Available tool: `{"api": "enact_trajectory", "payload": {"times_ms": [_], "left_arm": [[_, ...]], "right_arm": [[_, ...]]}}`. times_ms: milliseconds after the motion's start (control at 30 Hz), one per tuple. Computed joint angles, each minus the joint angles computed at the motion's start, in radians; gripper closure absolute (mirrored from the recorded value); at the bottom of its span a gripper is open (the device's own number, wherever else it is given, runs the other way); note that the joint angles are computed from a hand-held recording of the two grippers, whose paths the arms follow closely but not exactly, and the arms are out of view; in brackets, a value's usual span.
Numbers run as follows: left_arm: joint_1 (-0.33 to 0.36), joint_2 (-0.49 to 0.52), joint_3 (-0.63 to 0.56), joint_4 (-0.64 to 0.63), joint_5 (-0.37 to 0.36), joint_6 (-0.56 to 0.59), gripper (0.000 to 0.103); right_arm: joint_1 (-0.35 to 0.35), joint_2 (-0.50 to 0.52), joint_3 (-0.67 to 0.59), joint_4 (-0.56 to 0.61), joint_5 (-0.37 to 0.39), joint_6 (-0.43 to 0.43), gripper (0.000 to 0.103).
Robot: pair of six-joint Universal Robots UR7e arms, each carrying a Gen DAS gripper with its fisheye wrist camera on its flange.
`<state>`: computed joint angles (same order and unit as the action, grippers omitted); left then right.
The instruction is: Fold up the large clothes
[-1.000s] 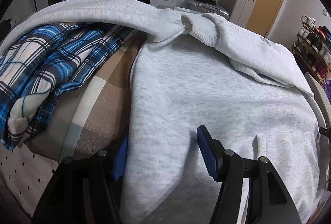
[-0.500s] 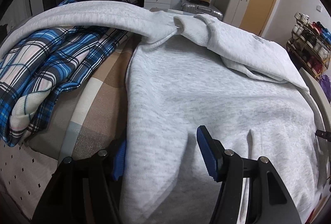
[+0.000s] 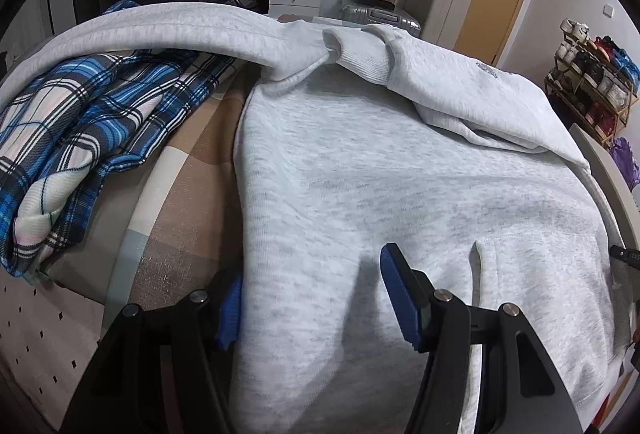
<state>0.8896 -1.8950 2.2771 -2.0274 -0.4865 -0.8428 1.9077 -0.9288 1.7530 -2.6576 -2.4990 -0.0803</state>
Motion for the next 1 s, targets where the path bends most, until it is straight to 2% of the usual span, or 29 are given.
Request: {"api": "enact_trajectory", "payload": {"times_ms": [33,67,133,267,333,367,467,533,800,867,900,1000], "left_arm": [[0.003,0.0,-0.001,0.002,-0.003,-0.001,0.046],[0.006,-0.001,-0.003,0.002,-0.008,-0.001,0.046],[0.009,-0.008,0.002,-0.027,-0.02,0.017,0.046],[0.015,-0.013,-0.004,-0.034,-0.035,0.022,0.046],[0.018,-0.012,-0.013,-0.028,-0.038,0.017,0.046],[0.019,-0.009,-0.021,-0.017,-0.038,0.007,0.046],[0.018,0.002,-0.048,0.014,-0.041,-0.027,0.046],[0.0,0.009,-0.067,0.051,-0.009,-0.061,0.046],[-0.004,0.044,-0.137,0.047,0.078,-0.043,0.046],[0.015,0.068,-0.157,0.019,0.101,0.003,0.046],[0.03,0.084,-0.168,0.012,0.102,0.021,0.046],[0.103,0.152,-0.211,-0.045,0.044,0.117,0.046]], "right_arm": [[0.012,0.02,0.002,-0.038,-0.034,-0.05,0.09],[0.018,0.024,0.005,-0.048,-0.026,-0.075,0.086],[0.017,0.007,0.013,-0.03,0.044,-0.081,0.066],[0.018,-0.021,0.031,-0.054,0.098,-0.087,0.06],[0.013,-0.039,0.038,-0.069,0.134,-0.078,0.046],[0.009,-0.042,0.031,-0.069,0.155,-0.074,0.044],[0.002,-0.047,0.014,-0.068,0.214,-0.046,0.042],[-0.003,-0.035,-0.016,-0.049,0.248,-0.035,0.04],[-0.014,0.051,-0.164,-0.012,0.316,-0.026,0.04],[-0.013,0.067,-0.187,-0.035,0.335,-0.059,0.038],[-0.013,0.073,-0.193,-0.041,0.334,-0.067,0.032],[-0.023,0.1,-0.236,-0.022,0.333,-0.062,0.03]]}}
